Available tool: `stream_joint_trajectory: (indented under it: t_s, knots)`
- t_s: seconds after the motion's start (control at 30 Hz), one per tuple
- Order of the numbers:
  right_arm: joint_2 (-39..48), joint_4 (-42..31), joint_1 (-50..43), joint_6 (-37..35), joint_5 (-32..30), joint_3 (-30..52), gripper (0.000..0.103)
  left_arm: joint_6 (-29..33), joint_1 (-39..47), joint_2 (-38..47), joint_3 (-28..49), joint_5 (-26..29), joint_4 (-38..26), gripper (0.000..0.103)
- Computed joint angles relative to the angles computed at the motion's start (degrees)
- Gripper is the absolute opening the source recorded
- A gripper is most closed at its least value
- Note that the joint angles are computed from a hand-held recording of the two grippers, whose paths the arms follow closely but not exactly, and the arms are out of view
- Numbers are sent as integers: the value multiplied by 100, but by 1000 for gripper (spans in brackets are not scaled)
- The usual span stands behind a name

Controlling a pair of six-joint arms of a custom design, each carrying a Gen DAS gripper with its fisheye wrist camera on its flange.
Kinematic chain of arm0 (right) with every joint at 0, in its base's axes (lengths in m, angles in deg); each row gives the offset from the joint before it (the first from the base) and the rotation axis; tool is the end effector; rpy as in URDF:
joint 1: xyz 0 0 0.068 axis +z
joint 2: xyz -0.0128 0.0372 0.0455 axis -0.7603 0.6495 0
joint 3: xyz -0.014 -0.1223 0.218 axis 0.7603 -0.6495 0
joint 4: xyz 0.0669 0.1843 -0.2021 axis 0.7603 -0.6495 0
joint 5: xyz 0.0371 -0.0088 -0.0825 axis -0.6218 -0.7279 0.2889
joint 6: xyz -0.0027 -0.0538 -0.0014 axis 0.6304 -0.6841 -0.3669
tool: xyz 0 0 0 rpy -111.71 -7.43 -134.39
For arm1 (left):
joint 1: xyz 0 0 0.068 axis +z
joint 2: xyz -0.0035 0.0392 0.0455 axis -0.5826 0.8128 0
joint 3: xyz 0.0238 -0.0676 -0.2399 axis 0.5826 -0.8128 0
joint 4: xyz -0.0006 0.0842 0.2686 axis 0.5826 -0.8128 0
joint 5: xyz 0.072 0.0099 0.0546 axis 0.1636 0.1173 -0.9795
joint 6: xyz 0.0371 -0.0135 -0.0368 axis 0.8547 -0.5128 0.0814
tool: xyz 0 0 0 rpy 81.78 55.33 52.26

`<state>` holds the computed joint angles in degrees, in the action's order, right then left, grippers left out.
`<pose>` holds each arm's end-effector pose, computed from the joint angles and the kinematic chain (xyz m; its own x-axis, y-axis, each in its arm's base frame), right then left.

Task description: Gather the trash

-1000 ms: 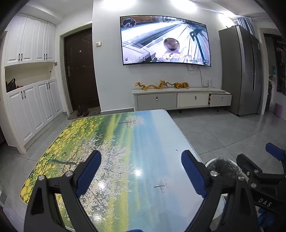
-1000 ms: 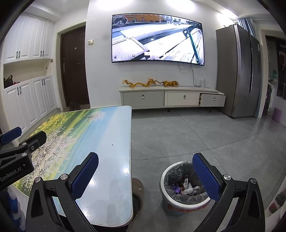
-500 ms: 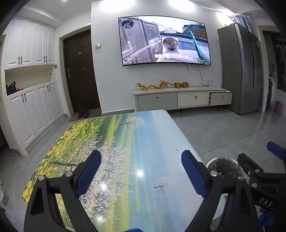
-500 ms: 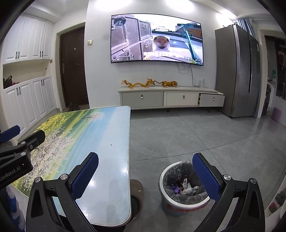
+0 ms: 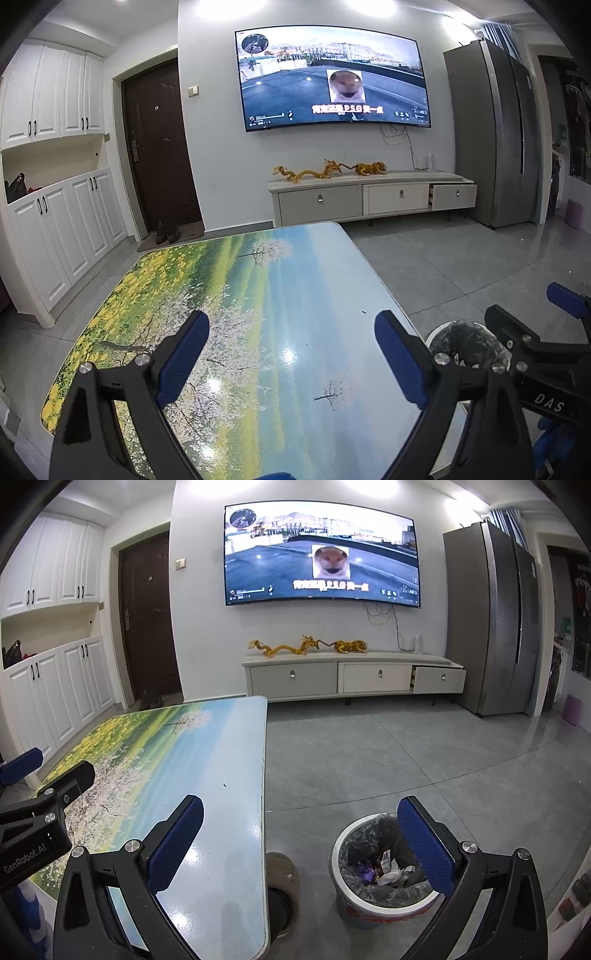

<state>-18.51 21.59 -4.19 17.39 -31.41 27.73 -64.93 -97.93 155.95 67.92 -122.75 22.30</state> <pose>0.1604 0.1323 0.2161 -0.5090 0.0161 -0.8606 -0.0200 0.9993 0.0306 0.1497 -0.2212 0.2256 -0.4547 0.0861 -0.8865 -0.0522 0.9910 0.1230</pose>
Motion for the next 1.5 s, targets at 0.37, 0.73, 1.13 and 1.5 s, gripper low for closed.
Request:
stream_joint_trajectory:
  t_s: [0.37, 0.73, 1.13, 1.5]
  knots:
    - [812, 694, -677, -272, -518, 117, 103, 649, 676, 244, -120, 654, 806, 91]
    - [1630, 1065, -964, -372, -719, 351, 103, 967, 1151, 562, -144, 1182, 1289, 91]
    - [1834, 847, -1028, -334, -630, 540, 103, 1113, 1387, 717, -101, 1542, 1428, 91]
    - [1821, 857, -954, -383, -649, 550, 103, 1019, 1337, 646, -105, 1521, 1296, 91]
